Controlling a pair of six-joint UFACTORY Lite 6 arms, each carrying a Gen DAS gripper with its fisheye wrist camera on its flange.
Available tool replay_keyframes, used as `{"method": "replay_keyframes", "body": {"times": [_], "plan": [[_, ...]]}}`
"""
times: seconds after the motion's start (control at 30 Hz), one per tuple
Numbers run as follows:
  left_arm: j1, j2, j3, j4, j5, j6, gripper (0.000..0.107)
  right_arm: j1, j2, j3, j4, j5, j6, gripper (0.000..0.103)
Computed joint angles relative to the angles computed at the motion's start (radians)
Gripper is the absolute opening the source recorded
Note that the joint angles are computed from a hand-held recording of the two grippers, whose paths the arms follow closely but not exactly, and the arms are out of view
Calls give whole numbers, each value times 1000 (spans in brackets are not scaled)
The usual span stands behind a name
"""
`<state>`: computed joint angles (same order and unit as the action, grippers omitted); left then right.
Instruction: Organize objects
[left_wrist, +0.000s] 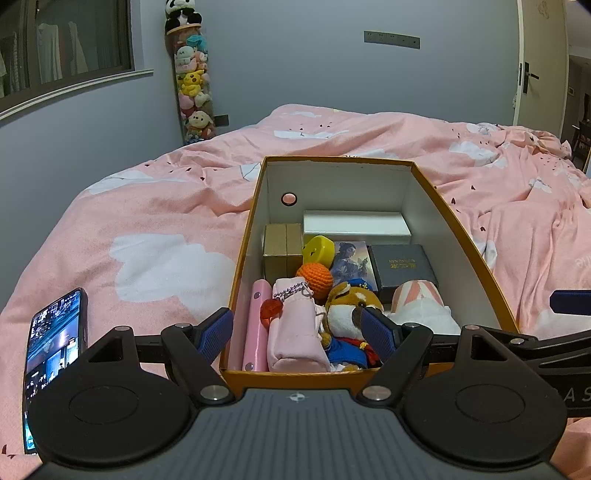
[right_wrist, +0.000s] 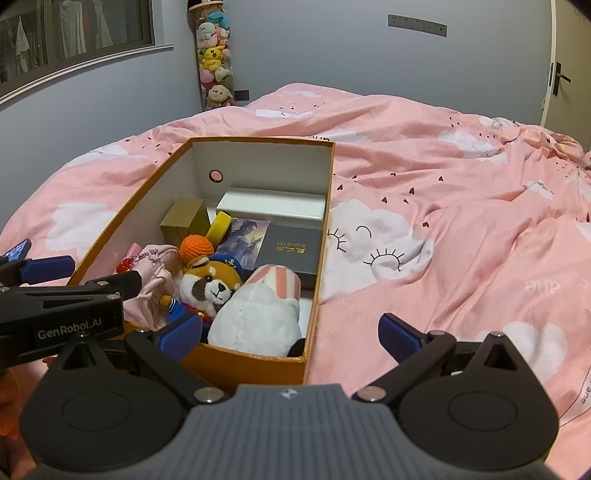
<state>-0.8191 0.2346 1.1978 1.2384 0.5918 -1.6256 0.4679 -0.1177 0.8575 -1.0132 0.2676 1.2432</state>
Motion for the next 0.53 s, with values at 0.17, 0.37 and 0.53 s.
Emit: {"method": "replay_keyframes", "body": {"times": [0.17, 0.37, 0.53], "plan": [[-1, 1, 1, 2, 1, -2, 92, -2, 1, -1, 14, -2, -11, 102], [-1, 3, 3, 4, 3, -4, 92, -2, 1, -1, 21, -2, -17, 102], [-2, 3, 2, 6, 5, -8, 92, -4, 4, -1, 31, -7, -22, 102]]}}
